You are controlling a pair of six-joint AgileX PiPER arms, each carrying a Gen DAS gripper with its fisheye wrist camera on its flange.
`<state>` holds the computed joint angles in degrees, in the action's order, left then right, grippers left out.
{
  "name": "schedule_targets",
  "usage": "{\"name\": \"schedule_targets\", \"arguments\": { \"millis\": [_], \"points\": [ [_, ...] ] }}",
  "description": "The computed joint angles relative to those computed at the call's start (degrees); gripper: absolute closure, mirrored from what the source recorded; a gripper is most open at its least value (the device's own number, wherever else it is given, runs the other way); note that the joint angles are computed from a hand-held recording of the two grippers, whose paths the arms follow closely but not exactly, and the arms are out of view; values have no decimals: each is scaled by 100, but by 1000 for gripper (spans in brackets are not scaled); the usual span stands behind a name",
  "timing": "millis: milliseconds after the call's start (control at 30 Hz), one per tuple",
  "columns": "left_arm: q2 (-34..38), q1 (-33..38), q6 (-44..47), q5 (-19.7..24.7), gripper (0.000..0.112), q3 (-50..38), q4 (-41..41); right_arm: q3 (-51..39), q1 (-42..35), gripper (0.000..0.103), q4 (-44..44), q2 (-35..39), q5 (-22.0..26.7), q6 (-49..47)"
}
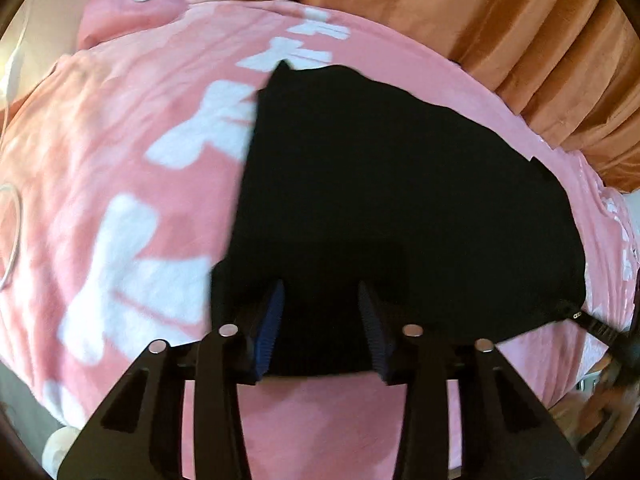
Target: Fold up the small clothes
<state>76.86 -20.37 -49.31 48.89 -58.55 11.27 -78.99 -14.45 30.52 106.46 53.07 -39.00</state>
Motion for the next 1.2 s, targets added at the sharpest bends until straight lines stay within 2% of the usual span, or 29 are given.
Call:
{"name": "schedule_targets", "arguments": {
  "millis": [33, 67, 133, 167, 233, 300, 333, 433, 500, 567, 600, 633, 667, 767, 833, 933, 1000, 1100, 1167, 1200],
  "points": [
    [-60, 5, 14, 83, 76, 25, -23, -280, -224, 103, 10, 174, 341, 339],
    [-113, 17, -6, 138, 76, 35, -55, -469, -332, 103, -209, 187, 452, 571],
    [-139, -6, -132, 201, 74, 5, -100, -351, -326, 101, -469, -90, 251, 722],
    [-103, 35, -115, 191, 71, -28, -130, -358, -379, 94, -291, -213, 342, 604],
    [-126, -24, -276, 207, 67, -31, -126, -317, -477, 89, 188, -326, 345, 236],
    [-138, -25, -395, 120, 62, -49, -181, -243, -376, 58, 68, -378, -185, 376],
    [-210, -25, -436, 58, 62, 0, -216, -286, -359, 56, 64, -303, -295, 428],
    [-414, 202, -484, -157, 62, 196, -524, -680, -329, 57, 245, 167, 12, 412],
    [-448, 338, -483, -96, 63, 265, -634, -604, -367, 95, 351, 326, 99, 110],
    [-481, 466, -333, 17, 66, 345, -686, -362, -666, 97, 825, 91, 299, -154],
    [-484, 515, -189, 19, 69, 405, -714, -141, -826, 101, 974, -114, 232, -350],
    [-487, 523, -131, -20, 70, 453, -696, -34, -930, 101, 958, -227, 92, -402],
    [-456, 463, -163, -18, 70, 445, -589, -55, -1061, 101, 923, -161, 149, -393],
    [-135, 165, -395, 375, 69, 79, -215, -325, -771, 101, 198, 219, 147, 34],
    [-142, 116, -377, 482, 69, -12, -245, -237, -634, 100, 183, -59, -93, 49],
    [-241, 64, -526, 501, 67, -25, -196, 88, -553, 90, 421, -680, -363, -88],
    [-103, 55, -619, 588, 64, -90, -88, 98, -356, 90, 370, -749, -458, -235],
    [28, 52, -710, 634, 64, -66, -9, -153, -63, 91, -348, -199, -800, 151],
    [29, 15, -666, 724, 63, -74, 35, -564, -135, 95, -534, 406, -652, 385],
    [27, 1, -695, 810, 59, -63, 77, -601, -254, 96, -283, 395, -536, 323]
  ]
}}
